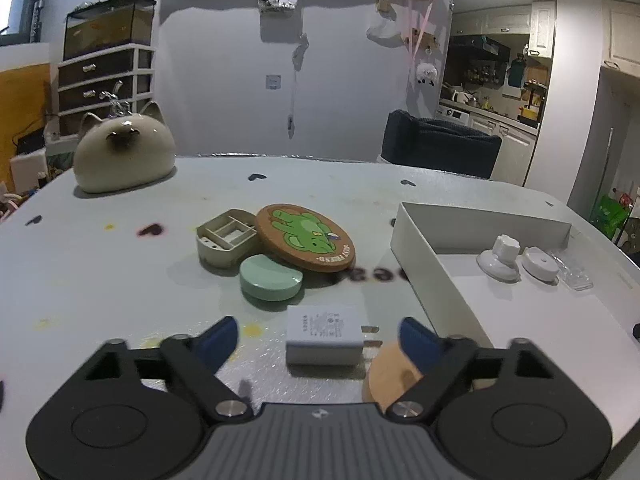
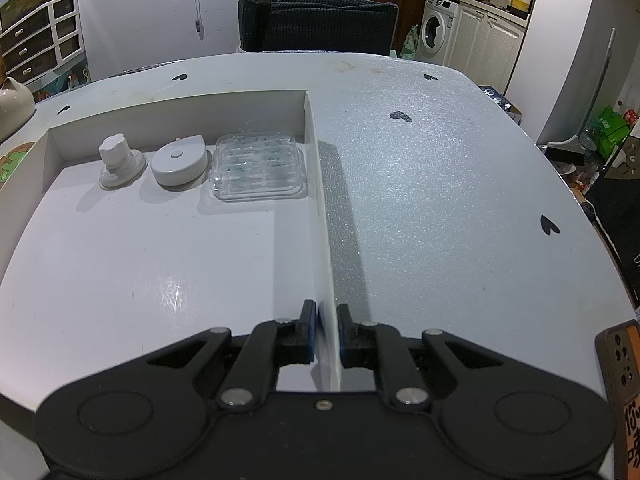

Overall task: Organize rigid objects
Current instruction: 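Move the left gripper back and grasp the white charger plug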

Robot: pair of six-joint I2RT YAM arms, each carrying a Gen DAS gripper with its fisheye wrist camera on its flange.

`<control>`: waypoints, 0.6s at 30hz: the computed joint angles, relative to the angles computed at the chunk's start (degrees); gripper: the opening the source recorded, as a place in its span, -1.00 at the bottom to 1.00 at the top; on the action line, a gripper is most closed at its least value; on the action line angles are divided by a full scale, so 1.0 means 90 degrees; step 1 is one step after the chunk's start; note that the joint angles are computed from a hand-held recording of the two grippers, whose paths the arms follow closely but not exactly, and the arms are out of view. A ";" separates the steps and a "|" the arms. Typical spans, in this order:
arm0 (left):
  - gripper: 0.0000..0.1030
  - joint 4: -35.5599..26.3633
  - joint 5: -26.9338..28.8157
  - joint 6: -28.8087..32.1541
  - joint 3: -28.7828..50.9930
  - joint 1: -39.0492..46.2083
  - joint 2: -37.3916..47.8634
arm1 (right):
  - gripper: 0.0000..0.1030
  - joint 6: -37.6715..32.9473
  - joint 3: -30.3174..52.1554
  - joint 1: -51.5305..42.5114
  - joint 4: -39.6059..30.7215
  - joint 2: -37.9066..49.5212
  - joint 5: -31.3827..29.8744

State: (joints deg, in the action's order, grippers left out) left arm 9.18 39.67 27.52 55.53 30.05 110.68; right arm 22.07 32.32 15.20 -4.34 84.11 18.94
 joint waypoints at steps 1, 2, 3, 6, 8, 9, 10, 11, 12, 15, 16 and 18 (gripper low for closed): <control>0.44 -0.0005 -0.0050 -0.0050 0.0054 -0.0053 0.0047 | -0.77 0.0006 -0.0001 0.0006 0.0000 0.0002 0.0005; 0.37 0.0006 -0.0096 -0.0096 0.0080 -0.0103 0.0067 | -0.77 0.0006 -0.0001 0.0006 0.0000 0.0002 0.0005; 0.27 0.0023 -0.0142 -0.0130 0.0112 -0.0145 0.0099 | -0.77 0.0006 -0.0001 0.0006 0.0000 0.0002 0.0005; 0.16 0.0074 -0.0381 -0.0223 0.0166 -0.0290 0.0146 | -0.77 0.0010 -0.0004 0.0007 0.0007 0.0003 0.0003; 0.10 0.0052 -0.0538 -0.0252 0.0206 -0.0356 0.0178 | -0.77 0.0009 -0.0003 0.0005 0.0005 -0.0001 0.0002; 0.04 0.0029 -0.0584 -0.0261 0.0229 -0.0378 0.0195 | -0.77 0.0003 -0.0004 0.0001 0.0009 -0.0001 0.0001; -0.03 0.0011 -0.0618 -0.0275 0.0245 -0.0395 0.0215 | -0.77 0.0006 -0.0006 0.0004 0.0008 -0.0001 0.0004; -0.06 -0.0015 -0.0613 -0.0284 0.0268 -0.0399 0.0239 | -0.77 0.0006 -0.0006 0.0004 0.0008 -0.0001 0.0004; -0.10 -0.0044 -0.0596 -0.0303 0.0284 -0.0398 0.0252 | -0.77 0.0006 -0.0006 0.0004 0.0008 -0.0001 0.0004; -0.11 0.0056 -0.0661 -0.0442 0.0209 -0.0384 0.0211 | -0.77 0.0006 -0.0007 0.0005 0.0009 0.0000 0.0003; -0.11 0.0054 -0.0658 -0.0498 0.0200 -0.0366 0.0193 | -0.77 0.0006 -0.0007 0.0005 0.0009 0.0000 0.0003; -0.11 0.0024 -0.0616 -0.0567 0.0183 -0.0312 0.0136 | -0.77 0.0006 -0.0009 0.0002 0.0015 0.0002 0.0002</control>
State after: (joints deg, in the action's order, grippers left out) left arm 9.40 34.12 22.42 57.18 27.24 111.90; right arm 22.12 32.24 15.21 -4.20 84.13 18.96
